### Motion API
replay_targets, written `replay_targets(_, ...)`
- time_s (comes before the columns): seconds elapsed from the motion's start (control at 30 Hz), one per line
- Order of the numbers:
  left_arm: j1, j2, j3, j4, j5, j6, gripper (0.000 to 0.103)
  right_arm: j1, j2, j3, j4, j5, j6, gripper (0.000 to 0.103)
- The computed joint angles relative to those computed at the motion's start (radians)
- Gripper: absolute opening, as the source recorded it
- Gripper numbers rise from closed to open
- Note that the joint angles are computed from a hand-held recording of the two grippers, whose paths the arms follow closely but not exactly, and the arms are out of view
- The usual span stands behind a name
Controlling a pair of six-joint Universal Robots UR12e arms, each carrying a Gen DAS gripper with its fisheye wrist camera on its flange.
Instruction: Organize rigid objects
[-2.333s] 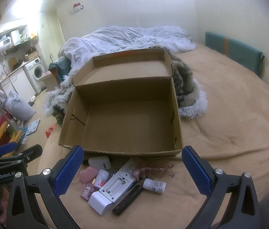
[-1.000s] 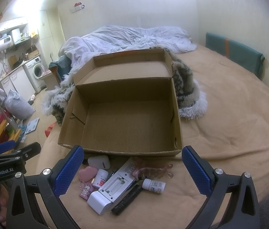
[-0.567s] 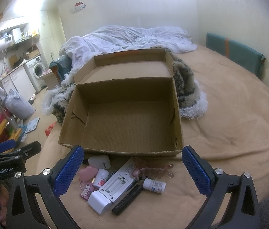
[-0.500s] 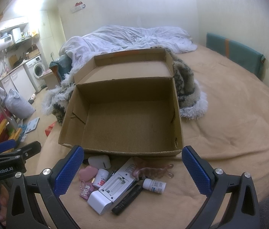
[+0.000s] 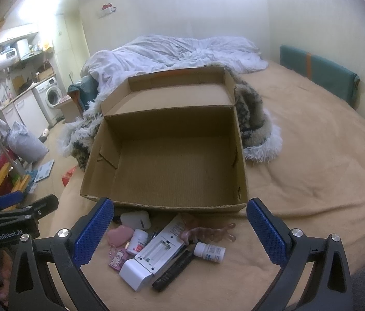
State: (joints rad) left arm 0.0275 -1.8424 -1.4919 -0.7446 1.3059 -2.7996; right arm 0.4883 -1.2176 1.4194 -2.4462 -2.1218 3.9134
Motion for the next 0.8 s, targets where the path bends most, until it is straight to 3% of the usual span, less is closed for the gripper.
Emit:
replay_targets(0.2, -0.002, -0.006, 0.013, -0.028, 0.005, -0.001, 0.103, -0.001, -0.001, 0.001, -0.002, 0.006, -0.001, 0.103)
replay_targets(0.33, -0.006, -0.027, 0.049, -0.075, 0.047, -0.011, 0.103, -0.014, -0.008, 0.003, -0.002, 0.059, 0.006, 0.103)
replay_targets(0.5, -0.013, -0.078, 0.136, -0.224, 0.084, -0.011, 0.103, -0.044, -0.016, -0.002, 0.009, 0.175, 0.013, 0.103)
replay_targets(0.67, -0.034, -0.135, 0.217, -0.405, 0.102, 0.041, 0.098, -0.103, -0.008, -0.023, 0.113, 0.388, 0.047, 0.103)
replay_targets(0.8, -0.044, -0.166, 0.249, -0.507, 0.085, 0.008, 0.089, -0.123, -0.005, -0.005, 0.143, 0.423, 0.100, 0.103)
